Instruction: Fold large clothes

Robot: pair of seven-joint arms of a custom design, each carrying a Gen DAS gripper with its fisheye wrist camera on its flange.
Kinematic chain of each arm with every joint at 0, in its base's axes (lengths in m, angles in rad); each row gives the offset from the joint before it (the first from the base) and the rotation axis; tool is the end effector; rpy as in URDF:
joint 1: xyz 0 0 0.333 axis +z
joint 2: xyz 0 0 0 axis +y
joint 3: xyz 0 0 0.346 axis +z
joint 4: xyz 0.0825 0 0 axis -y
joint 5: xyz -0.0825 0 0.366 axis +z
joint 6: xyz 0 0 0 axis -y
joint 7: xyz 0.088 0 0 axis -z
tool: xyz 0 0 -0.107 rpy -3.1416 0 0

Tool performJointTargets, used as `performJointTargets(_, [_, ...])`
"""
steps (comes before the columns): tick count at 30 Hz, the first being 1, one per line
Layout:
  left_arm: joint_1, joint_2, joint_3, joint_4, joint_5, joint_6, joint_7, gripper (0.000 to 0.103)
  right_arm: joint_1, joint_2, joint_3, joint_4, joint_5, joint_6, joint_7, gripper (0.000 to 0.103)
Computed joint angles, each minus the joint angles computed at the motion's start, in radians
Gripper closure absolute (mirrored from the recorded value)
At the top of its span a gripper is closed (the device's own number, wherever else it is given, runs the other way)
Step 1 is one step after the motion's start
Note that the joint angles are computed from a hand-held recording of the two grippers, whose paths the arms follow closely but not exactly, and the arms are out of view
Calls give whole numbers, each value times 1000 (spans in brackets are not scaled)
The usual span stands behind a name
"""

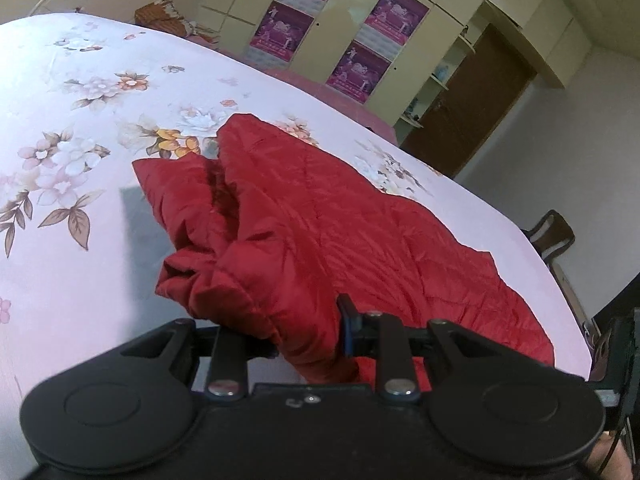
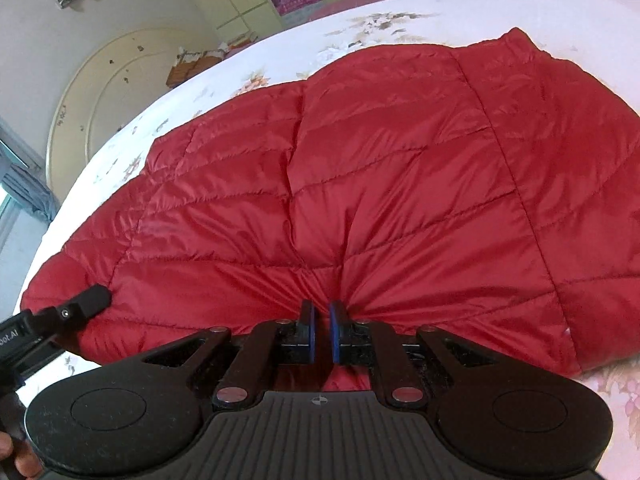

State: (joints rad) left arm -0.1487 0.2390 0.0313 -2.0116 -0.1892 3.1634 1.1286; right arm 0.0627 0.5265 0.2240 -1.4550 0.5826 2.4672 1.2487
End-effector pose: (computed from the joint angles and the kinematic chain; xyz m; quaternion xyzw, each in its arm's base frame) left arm 0.6334 -0.0593 0.4868 -0.7747 0.4536 -0.4019 0.1806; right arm 0.7198 0.1719 0.4734 -0.7156 0.5987 0.0274 0.3588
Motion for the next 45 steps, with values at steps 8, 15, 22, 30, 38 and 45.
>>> performJointTargets(8, [-79, -18, 84, -13, 68, 8, -53, 77, -5, -11, 4, -16, 13, -5, -11, 94])
performJointTargets(15, [-525, -1, 551, 32, 385, 29, -288, 78, -36, 26, 19, 48, 45, -91, -76, 94])
performJointTargets(22, [-657, 87, 626, 247, 565, -139, -337, 80, -147, 73, 43, 135, 249, -187, -145, 94])
performJointTargets(30, [-377, 248, 211, 569, 428, -335, -78, 80, -262, 63, -6, 155, 398, -154, -220, 94])
performJointTargets(38, [-207, 428, -74, 797, 307, -511, 74, 78, -330, 19, -55, 84, 459, -148, -220, 94])
performJointTargets(45, [-56, 424, -272, 752, 65, -475, 286, 16, -330, 26, -75, 110, 435, -144, -182, 54])
